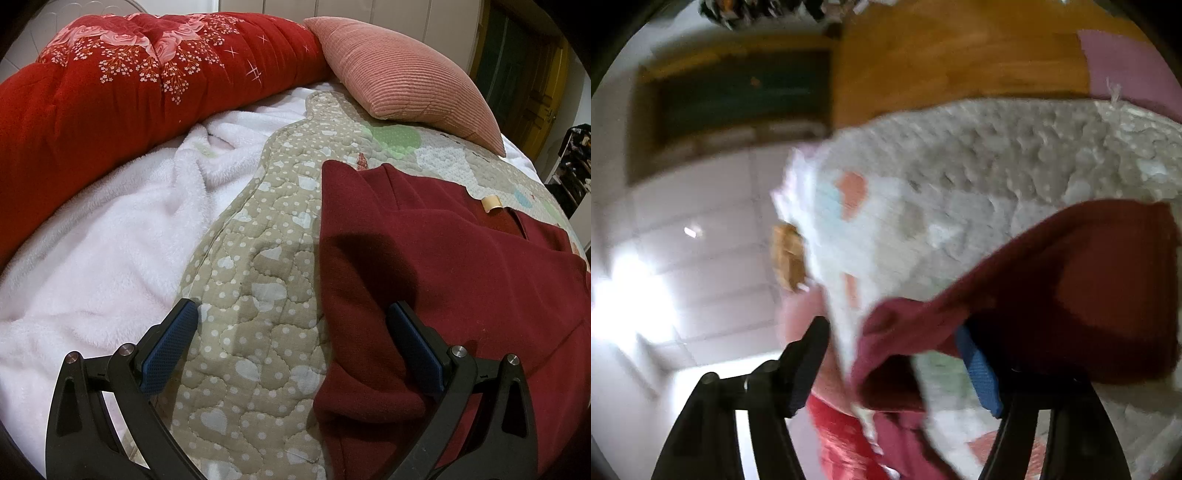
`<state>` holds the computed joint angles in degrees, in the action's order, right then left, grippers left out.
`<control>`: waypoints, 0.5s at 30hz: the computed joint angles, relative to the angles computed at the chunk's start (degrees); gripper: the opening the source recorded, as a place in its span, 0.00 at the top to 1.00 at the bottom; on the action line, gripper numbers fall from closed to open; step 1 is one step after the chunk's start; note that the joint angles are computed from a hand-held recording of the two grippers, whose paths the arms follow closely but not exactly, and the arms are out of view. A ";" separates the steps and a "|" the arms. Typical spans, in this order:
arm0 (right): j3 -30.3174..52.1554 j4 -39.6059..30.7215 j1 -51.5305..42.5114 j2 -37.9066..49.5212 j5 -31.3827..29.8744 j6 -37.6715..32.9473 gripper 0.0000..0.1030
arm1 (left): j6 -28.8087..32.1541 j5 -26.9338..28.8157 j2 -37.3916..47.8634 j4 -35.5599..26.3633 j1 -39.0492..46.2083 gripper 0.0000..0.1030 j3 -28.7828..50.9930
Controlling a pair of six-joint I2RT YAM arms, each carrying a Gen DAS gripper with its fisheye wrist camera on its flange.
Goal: Fold small clothes
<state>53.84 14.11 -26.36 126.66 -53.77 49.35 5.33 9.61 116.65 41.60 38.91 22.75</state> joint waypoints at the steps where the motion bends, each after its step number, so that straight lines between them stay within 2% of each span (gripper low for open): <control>1: 1.02 -3.26 0.73 -0.49 2.28 -3.25 0.57 | 0.02 0.01 0.03 -0.03 0.02 0.00 0.05; 3: 0.91 -5.70 1.62 -2.48 6.05 -9.19 0.80 | 0.03 0.00 0.03 0.03 0.02 0.00 0.00; 5: -0.95 -5.08 2.33 -5.18 9.71 -13.17 0.88 | 0.10 0.05 0.07 -0.04 0.08 0.00 0.10; 7: -3.27 -4.16 3.03 -8.83 12.22 -17.02 0.90 | 0.08 0.03 0.06 0.02 0.06 0.00 0.03; 12: -9.24 -0.83 9.43 -24.46 18.50 -23.94 0.90 | 0.18 1.61 -1.27 -0.67 1.16 0.01 -0.15; 15: -10.05 0.81 17.49 -31.78 22.45 -25.75 0.90 | 1.35 5.65 -7.16 -5.83 3.37 0.01 -0.99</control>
<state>43.79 14.92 -8.88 94.88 -31.32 23.61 6.68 15.26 109.49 35.78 42.27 21.76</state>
